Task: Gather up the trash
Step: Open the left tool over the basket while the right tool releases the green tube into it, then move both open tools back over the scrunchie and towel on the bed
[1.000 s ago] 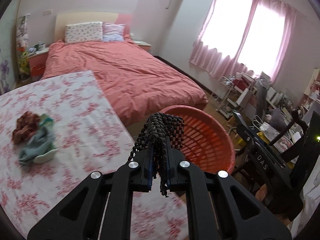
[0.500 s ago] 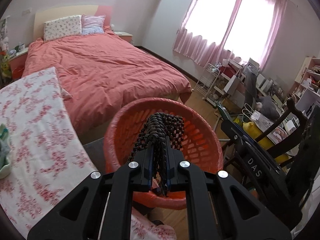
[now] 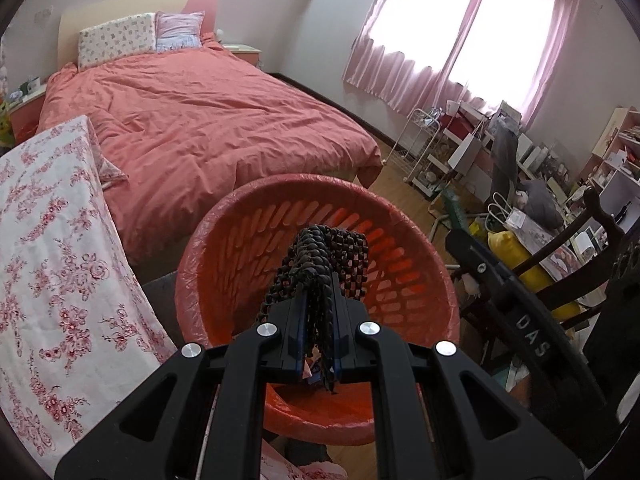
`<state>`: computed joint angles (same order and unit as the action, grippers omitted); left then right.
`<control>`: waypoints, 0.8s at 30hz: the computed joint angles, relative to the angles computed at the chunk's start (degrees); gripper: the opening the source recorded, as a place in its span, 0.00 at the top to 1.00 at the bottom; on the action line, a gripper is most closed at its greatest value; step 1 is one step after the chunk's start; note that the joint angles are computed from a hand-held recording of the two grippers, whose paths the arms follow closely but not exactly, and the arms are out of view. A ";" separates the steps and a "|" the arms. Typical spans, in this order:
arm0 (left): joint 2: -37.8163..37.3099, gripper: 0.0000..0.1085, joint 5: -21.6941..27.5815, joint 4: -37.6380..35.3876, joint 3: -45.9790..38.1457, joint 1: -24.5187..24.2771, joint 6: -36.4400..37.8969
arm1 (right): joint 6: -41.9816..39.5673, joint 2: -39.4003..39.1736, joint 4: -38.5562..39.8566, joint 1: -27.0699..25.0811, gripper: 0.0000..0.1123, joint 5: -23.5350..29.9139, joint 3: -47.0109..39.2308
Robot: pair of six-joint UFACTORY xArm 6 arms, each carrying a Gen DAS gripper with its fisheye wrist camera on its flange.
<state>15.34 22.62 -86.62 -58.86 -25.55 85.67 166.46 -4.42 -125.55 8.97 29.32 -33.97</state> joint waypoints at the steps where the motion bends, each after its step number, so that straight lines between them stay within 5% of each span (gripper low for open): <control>1: 0.22 0.92 -0.29 0.44 -0.03 -0.15 -0.38 | 0.55 0.25 -0.60 -0.34 0.82 -0.31 -0.23; 7: 1.48 0.87 -2.15 5.08 -0.33 -0.83 -4.69 | 3.82 2.78 -4.89 -1.89 0.78 -3.00 -2.57; 11: 2.08 0.64 -3.35 6.52 -0.58 -0.63 -6.06 | 3.45 2.91 -4.08 -1.74 0.69 -2.94 -2.51; 24: 0.97 0.59 -6.25 6.13 0.92 0.94 -5.31 | -0.94 -0.11 0.93 -1.06 0.65 -2.16 0.00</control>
